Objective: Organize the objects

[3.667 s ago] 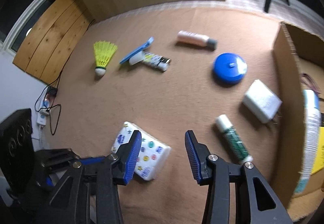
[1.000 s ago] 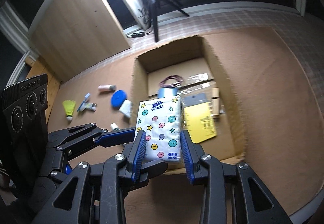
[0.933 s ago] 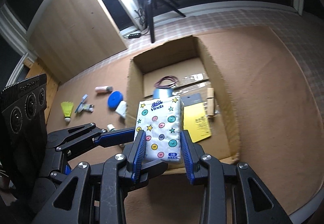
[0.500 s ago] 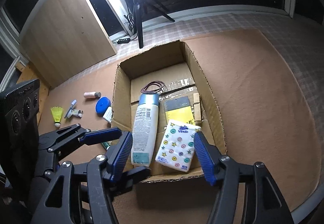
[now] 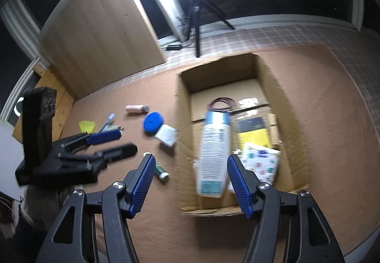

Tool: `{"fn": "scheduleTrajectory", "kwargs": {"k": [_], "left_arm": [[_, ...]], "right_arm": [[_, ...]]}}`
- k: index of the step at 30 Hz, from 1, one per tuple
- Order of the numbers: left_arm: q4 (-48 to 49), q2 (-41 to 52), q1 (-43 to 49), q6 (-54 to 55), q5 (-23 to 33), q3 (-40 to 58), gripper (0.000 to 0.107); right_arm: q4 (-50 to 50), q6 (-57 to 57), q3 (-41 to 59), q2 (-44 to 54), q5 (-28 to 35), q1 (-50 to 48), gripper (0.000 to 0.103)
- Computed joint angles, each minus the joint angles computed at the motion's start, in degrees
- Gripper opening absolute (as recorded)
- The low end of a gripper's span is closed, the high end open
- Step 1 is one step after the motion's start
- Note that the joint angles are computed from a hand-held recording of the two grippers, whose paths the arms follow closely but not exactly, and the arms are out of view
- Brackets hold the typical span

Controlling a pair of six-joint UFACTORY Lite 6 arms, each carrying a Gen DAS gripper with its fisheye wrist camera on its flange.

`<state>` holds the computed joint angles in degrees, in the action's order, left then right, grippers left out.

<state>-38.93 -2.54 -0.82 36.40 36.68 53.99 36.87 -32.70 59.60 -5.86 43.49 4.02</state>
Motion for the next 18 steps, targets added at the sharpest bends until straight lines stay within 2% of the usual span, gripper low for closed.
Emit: {"fn": "scheduleTrajectory", "kwargs": {"k": [5, 8, 11, 18], "left_arm": [[-0.4, 4.6, 14.0, 6.2, 3.7, 3.5, 0.075], [-0.7, 10.7, 21.1, 8.6, 6.9, 9.0, 0.067], [0.9, 18.0, 26.2, 7.6, 8.4, 16.4, 0.055], [3.7, 35.6, 31.6, 3.2, 13.5, 35.1, 0.038]], "right_arm": [[-1.2, 4.1, -0.5, -0.3, -2.2, 7.2, 0.059], [-1.4, 6.3, -1.1, -0.1, -3.4, 10.7, 0.059], [-2.1, 8.5, -1.5, 0.3, -4.6, 13.6, 0.059], [-4.0, 13.0, -3.4, -0.2, -5.9, 16.6, 0.059]]}}
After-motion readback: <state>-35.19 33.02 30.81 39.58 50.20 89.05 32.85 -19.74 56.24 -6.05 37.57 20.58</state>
